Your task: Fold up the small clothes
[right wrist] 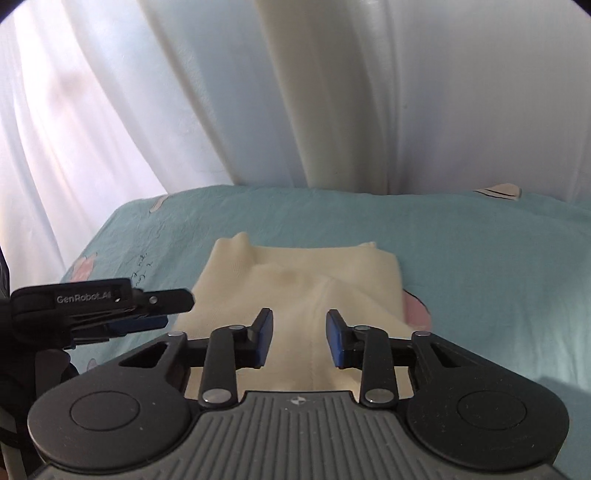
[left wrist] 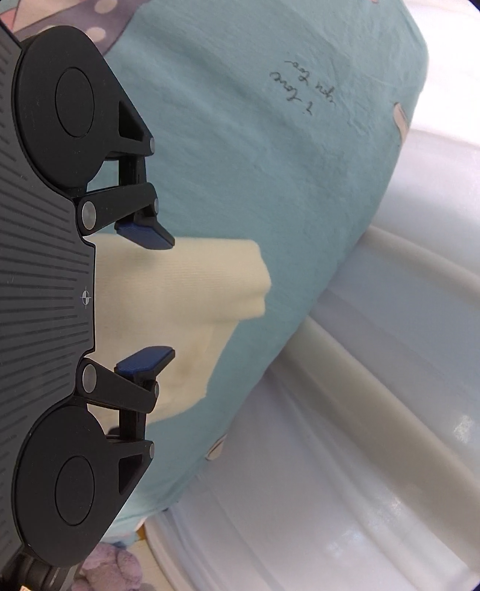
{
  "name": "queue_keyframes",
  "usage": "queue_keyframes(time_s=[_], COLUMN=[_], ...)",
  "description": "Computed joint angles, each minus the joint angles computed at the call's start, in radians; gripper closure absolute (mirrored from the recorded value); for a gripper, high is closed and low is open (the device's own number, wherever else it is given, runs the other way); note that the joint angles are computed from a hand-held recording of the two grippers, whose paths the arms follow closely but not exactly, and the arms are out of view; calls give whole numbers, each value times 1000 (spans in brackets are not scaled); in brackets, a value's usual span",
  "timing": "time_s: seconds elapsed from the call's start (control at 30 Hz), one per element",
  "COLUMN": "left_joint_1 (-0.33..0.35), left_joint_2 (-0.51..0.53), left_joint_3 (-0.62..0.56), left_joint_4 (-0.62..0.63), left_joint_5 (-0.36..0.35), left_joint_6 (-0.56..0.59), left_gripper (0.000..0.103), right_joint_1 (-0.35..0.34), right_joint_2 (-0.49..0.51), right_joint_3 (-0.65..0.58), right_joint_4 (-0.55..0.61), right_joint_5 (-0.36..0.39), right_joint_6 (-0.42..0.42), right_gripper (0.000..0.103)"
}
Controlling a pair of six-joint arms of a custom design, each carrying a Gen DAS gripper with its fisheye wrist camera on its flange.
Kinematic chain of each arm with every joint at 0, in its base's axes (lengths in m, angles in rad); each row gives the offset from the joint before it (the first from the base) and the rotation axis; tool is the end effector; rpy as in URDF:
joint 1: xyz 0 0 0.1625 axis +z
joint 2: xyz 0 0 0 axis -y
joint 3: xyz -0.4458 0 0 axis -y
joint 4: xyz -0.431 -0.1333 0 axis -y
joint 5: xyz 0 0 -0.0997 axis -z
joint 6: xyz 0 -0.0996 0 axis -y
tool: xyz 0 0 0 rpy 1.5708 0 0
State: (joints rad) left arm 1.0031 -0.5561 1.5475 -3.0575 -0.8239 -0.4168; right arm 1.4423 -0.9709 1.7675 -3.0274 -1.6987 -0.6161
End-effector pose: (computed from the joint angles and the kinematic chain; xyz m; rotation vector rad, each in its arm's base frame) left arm -0.2269 -0.7295 0.0203 -0.0590 2.5297 -1.0274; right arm 0.0309 -0.7021 0.2054 0.5892 -2.6117 0.7917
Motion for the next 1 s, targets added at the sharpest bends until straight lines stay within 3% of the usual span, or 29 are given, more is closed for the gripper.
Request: queue_keyframes(time_s=[0.1,0.17,0.23,0.37,0.43,0.7,0.73,0.77,0.83,0.93,1.0], left_joint_1=[-6,5,15,30,33,32,30,26,5,-40,-80], left_joint_2=[104,148,171,206,213,200,179,154,89,-6,-74], left_joint_3=[-122,-191,-234,-288,-291,-274,-248,-213,-94,111,254], left_joint_4=[24,65,116,151,131,145,159,160,89,-84,-144], left_joint_5=[139,166,174,181,180,176,164,154,139,124,121], left_joint_6=[92,120,117,138,153,156,140,127,141,193,180], left_gripper=[38,37,31,17,10,5,7,9,13,12,11], right_joint_1=[37,34,21,-20,-29,-39,-35,-32,-43,-114,-162], right_joint_2=[105,147,167,178,194,172,157,135,67,-95,-189], right_joint_3=[-65,-94,-105,-67,-66,-41,-21,8,89,246,336], right_joint_4=[-79,-126,-163,-302,-340,-339,-343,-348,-350,-275,-245], right_joint_5=[-123,-151,-135,-28,0,26,16,4,21,154,195], right_joint_6=[-45,-42,-43,-67,-40,-20,-23,-17,7,54,81], right_gripper=[86,92,101,102,102,100,94,74,42,42,42])
